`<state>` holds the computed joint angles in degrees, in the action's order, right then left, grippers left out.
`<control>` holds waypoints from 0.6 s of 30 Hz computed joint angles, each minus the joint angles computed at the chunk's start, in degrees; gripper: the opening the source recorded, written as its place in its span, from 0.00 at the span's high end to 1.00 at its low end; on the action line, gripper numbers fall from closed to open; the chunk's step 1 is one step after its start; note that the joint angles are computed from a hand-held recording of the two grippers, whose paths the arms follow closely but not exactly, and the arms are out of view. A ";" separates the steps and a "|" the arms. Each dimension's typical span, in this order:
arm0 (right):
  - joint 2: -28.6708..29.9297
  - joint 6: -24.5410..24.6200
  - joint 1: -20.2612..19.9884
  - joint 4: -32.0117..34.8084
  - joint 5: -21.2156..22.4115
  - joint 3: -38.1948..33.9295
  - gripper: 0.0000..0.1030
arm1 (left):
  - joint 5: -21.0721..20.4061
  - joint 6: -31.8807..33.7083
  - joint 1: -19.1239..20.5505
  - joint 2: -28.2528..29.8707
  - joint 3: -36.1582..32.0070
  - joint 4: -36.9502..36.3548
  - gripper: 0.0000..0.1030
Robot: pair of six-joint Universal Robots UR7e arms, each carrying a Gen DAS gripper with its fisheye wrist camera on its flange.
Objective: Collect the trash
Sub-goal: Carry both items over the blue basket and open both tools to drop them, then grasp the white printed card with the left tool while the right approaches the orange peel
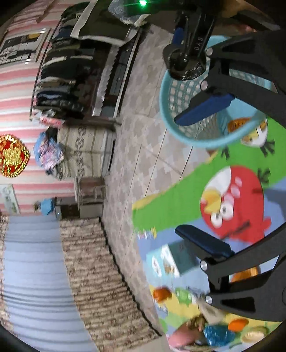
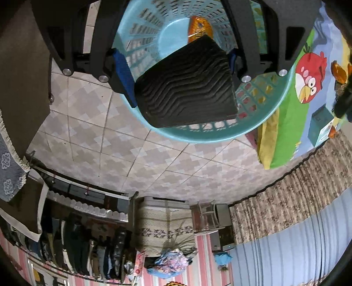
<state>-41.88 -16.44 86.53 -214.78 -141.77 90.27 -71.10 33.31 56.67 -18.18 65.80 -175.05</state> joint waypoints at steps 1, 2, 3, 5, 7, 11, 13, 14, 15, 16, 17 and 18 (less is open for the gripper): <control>0.29 0.12 0.09 0.71 0.07 -0.33 0.35 | 0.31 -0.15 0.15 -0.37 0.17 -0.47 0.10; 0.85 0.31 0.26 1.55 0.10 -0.97 0.35 | 0.67 -0.44 0.55 -0.93 0.38 -0.88 0.09; 0.93 0.64 0.28 1.99 0.38 -1.01 0.34 | 0.98 -0.70 0.66 -1.24 0.67 -1.21 0.08; 1.14 1.77 0.21 1.96 1.33 -0.84 0.20 | 1.83 -1.24 1.20 -1.87 0.60 -1.03 0.07; 1.08 2.93 0.26 2.17 1.69 -0.68 0.15 | 2.51 -1.64 1.63 -2.33 0.65 -0.72 0.07; 0.88 4.39 0.44 1.74 1.40 -0.24 0.12 | 4.04 -1.23 2.70 -3.69 1.69 -2.00 0.07; 1.16 3.77 0.78 0.19 1.11 -0.30 0.11 | 4.55 -1.19 3.18 -4.41 2.49 -3.07 0.05; 1.32 3.34 1.02 -0.49 0.97 -0.40 0.11 | 4.81 -1.33 3.57 -4.98 3.00 -3.53 0.05; 1.76 2.45 1.48 -1.59 0.65 -0.82 0.11 | 5.13 -1.60 3.88 -5.45 3.21 -3.52 0.05; 2.14 1.89 1.79 -2.19 0.54 -1.19 0.11 | 5.42 -1.83 4.22 -5.87 3.33 -3.44 0.05; 2.51 1.35 2.15 -2.63 0.60 -1.61 0.11 | 5.93 -2.06 4.74 -6.47 3.48 -3.63 0.05; 3.27 0.54 2.78 -3.19 0.95 -2.32 0.11 | 6.22 -2.14 5.01 -6.85 3.57 -3.76 0.05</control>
